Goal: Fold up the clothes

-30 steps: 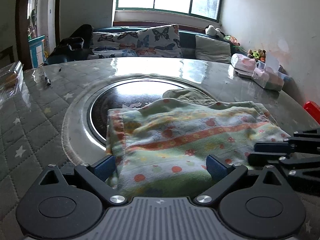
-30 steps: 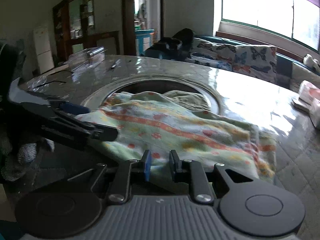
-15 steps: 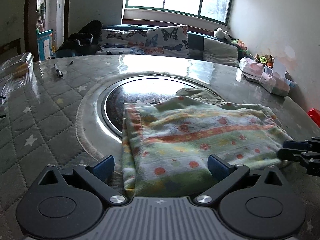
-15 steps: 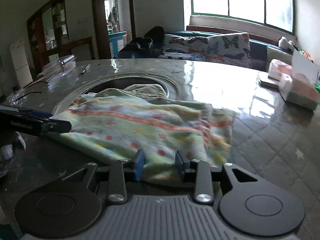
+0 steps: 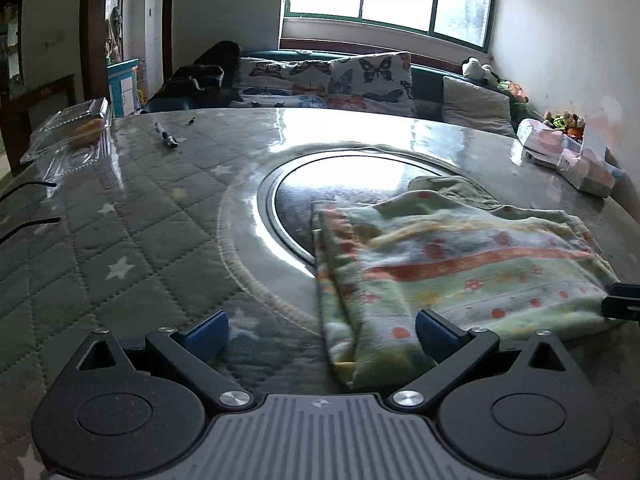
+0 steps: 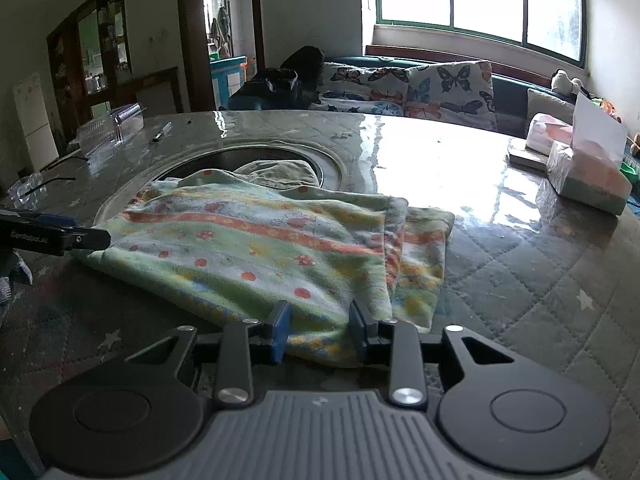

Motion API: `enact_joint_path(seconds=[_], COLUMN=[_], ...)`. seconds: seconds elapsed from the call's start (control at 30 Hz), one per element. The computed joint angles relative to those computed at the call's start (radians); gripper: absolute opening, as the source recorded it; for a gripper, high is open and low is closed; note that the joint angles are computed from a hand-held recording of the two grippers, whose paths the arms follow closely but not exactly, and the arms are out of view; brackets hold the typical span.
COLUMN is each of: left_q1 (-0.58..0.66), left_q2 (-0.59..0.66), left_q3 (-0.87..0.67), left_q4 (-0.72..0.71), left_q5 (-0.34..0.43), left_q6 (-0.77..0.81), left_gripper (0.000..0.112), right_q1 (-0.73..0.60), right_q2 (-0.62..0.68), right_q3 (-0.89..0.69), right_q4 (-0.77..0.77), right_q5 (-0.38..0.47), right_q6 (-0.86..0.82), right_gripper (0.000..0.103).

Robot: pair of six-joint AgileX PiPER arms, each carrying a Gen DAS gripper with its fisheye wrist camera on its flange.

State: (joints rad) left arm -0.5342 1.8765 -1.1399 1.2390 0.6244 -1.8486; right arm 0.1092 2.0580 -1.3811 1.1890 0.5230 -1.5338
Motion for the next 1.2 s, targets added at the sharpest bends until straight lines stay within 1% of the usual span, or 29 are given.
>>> enact_joint_path(seconds=[0.1,0.27,0.37,0.53,0.6,0.77,0.83,0.97,1.07,1.13,1.2], left_q1=[0.001,0.007,0.008,0.033,0.043,0.066,0.073,0.102,0.123,0.134,0.146], left_q2=[-0.006,-0.013,-0.006,0.017,0.036,0.105,0.142,0.224,0.290,0.336,0.377], left_q3=[0.006,-0.010,-0.042,-0.111,-0.154,-0.281,-0.344,-0.487,-0.596,-0.672,-0.738], left_q4=[-0.004,-0.041,-0.049,-0.054,-0.067,-0.119,-0.156,-0.281,-0.361,-0.414,-0.464], left_q5=[0.000,0.000,0.021,0.011,0.000,-0.030,-0.031,-0.036,-0.012,0.022,0.052], left_q6=[0.013,0.062,0.091,0.137,0.171,0.272,0.333,0.484,0.587,0.653,0.714], left_gripper=[0.102,0.102,0.102,0.100,0.100,0.098,0.097,0.095,0.093,0.090,0.090], right_q1=[0.004,0.007,0.018,0.045,0.056,0.082,0.088,0.084,0.077,0.077,0.078], right_q2=[-0.001,0.000,0.023,0.092,0.129,0.250,0.296,0.351,0.363,0.361,0.359], right_q3=[-0.021,-0.057,-0.118,-0.257,-0.319,-0.518,-0.590,-0.672,-0.687,-0.683,-0.679], right_q4=[-0.051,-0.078,-0.108,-0.163,-0.206,-0.373,-0.447,-0.525,-0.524,-0.523,-0.523], right_q5=[0.008,0.014,0.019,0.025,0.031,0.057,0.072,0.088,0.100,0.097,0.095], right_q6=[0.049,0.066,0.104,0.192,0.253,0.458,0.542,0.646,0.651,0.643,0.637], right_gripper=[0.032,0.032,0.032,0.032,0.032,0.032,0.032,0.031,0.031,0.031,0.031])
